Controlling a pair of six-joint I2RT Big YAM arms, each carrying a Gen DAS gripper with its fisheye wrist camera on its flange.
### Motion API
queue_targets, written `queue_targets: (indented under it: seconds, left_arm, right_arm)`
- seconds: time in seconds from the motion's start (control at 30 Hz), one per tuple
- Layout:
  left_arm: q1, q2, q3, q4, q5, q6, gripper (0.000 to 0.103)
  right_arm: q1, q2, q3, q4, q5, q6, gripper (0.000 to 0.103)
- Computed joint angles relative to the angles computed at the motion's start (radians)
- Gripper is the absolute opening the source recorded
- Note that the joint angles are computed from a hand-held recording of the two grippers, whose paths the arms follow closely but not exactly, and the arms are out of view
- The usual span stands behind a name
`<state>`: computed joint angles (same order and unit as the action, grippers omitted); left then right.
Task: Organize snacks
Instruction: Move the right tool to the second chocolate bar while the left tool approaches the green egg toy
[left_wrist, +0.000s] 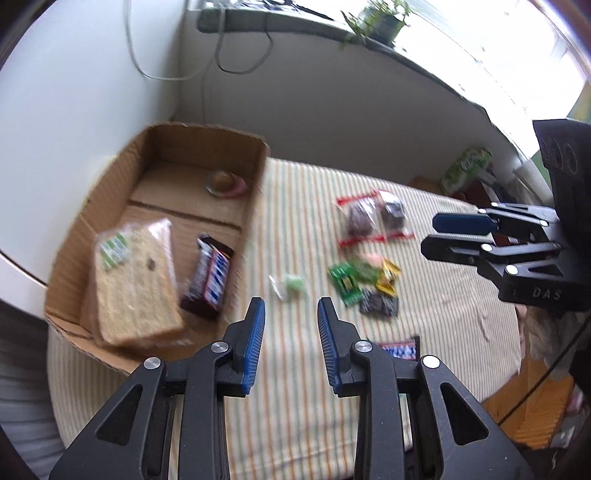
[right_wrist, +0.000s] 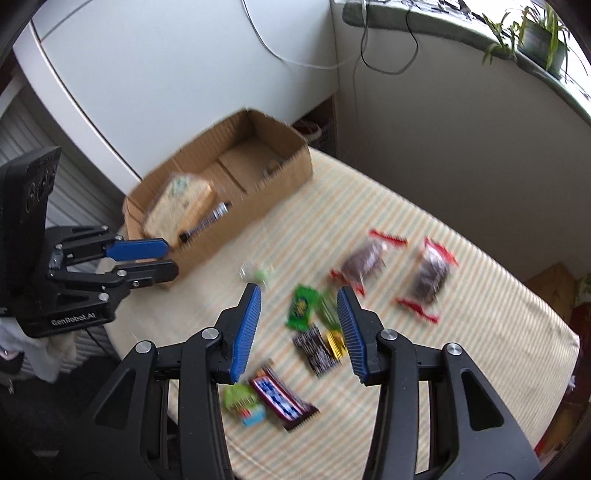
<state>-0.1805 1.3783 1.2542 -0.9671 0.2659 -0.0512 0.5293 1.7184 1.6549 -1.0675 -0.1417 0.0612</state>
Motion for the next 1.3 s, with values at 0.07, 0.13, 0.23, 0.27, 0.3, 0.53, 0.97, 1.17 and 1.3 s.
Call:
queue_targets:
  seconds: [0.07,0.13,0.23,0.27,0.3,0.53,0.97,1.17,1.3]
  left_arm:
    - [-0.018,-0.004,-0.020,-0.015,0.018,0.020,0.028]
    - [-0.040,-0.013,-0.040,-0.026,0.030,0.032,0.028]
    - [-0.068,-0.014,-0.055,-0.043,0.045,0.058,0.028]
    - [-0.078,-0.012,-0.057,-0.051,0.050,0.067,0.028]
    - [-0.083,-0.015,-0.061,-0.055,0.057,0.071,0.028]
    - [-0.133,-0.009,-0.079,-0.092,0.110,0.113,0.028]
    - [-0.213,0.014,-0.118,-0.081,0.066,0.102,0.041]
    - [-0.242,0.028,-0.135,-0.020,0.028,0.060,0.042]
    - [-0.243,0.027,-0.151,0.014,0.011,0.043,0.042]
  right_arm:
    - [-0.006,-0.018,-0.043,-0.006,-0.005,-0.016,0.045]
    - [-0.010,-0.033,-0.081,-0.011,-0.010,-0.030,0.045]
    - [-0.011,-0.051,-0.130,-0.019,-0.034,-0.040,0.045]
    - [-0.010,-0.057,-0.144,-0.017,-0.042,-0.042,0.045]
    - [-0.008,-0.063,-0.159,-0.015,-0.050,-0.047,0.045]
    - [0.016,-0.069,-0.231,-0.002,-0.061,-0.070,0.045]
    - [0.021,-0.048,-0.256,0.006,-0.068,-0.121,0.045]
    - [0.026,-0.032,-0.248,0.019,-0.081,-0.120,0.045]
    - [0.033,-0.012,-0.235,0.021,-0.077,-0.129,0.045]
